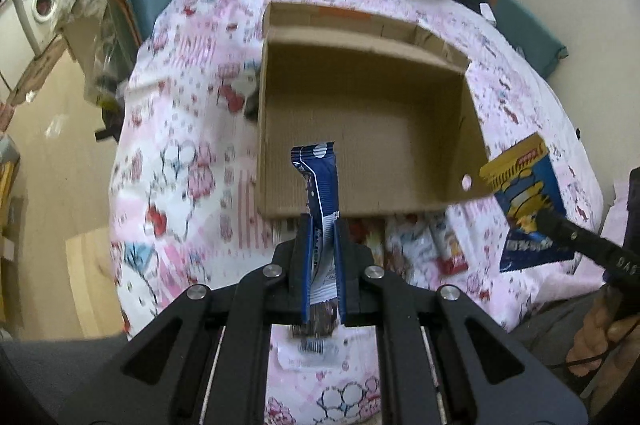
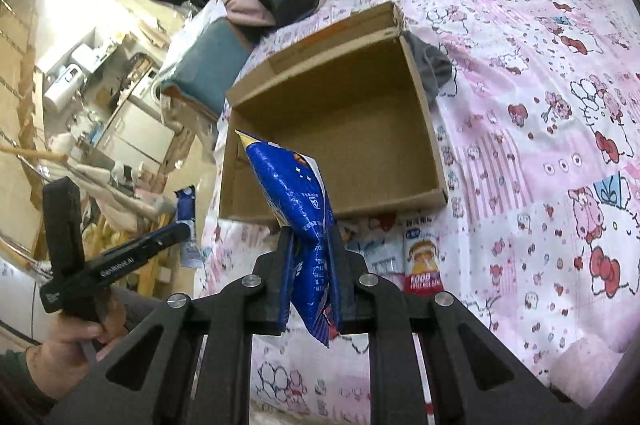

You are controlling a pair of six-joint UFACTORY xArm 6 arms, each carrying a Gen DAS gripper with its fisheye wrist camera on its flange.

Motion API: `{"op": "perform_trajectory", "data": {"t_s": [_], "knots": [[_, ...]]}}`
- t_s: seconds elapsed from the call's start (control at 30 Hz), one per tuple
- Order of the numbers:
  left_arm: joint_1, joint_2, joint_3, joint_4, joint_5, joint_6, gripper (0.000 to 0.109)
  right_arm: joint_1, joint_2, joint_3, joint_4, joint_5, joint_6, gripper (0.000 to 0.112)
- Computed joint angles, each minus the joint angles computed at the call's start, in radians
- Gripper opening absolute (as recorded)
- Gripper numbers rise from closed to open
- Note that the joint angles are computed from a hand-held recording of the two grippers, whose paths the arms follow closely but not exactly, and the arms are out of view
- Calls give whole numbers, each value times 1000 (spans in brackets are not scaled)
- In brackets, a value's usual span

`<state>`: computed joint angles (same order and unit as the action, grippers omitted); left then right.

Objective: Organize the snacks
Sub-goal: 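Lift the stick snack with the left gripper while the right gripper grasps the blue chip bag, then lower both snacks into the box and open both grippers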

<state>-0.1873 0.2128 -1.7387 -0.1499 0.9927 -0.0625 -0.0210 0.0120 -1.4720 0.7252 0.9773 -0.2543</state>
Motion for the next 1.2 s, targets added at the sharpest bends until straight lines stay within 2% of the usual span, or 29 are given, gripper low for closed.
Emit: {"op": "perform_trajectory", "data": {"t_s": [0.13,0.33,0.53,0.67,0.8,0.9,1.2], "knots": [[-11,100,-159,22,29,8,7,-5,26,-27,30,-28,-10,16],[-24,217,-321,31,68,18,7,-11,87,-87,44,-47,-1,16],[-40,347,-498,40,120,21,7,-11,169,-174,23,-53,30,16],[-48,475,-676,55,176,15,7,-2,224,-233,-7,-55,56,16],[-57,510,-698,57,139,36,8,10,287,-298,-40,-37,86,16],[-64,500,-647,72,80,48,8,18,325,-334,-57,-22,100,16],[-43,489,-565,11,33,38,8,37,338,-317,-92,-36,128,16]]}}
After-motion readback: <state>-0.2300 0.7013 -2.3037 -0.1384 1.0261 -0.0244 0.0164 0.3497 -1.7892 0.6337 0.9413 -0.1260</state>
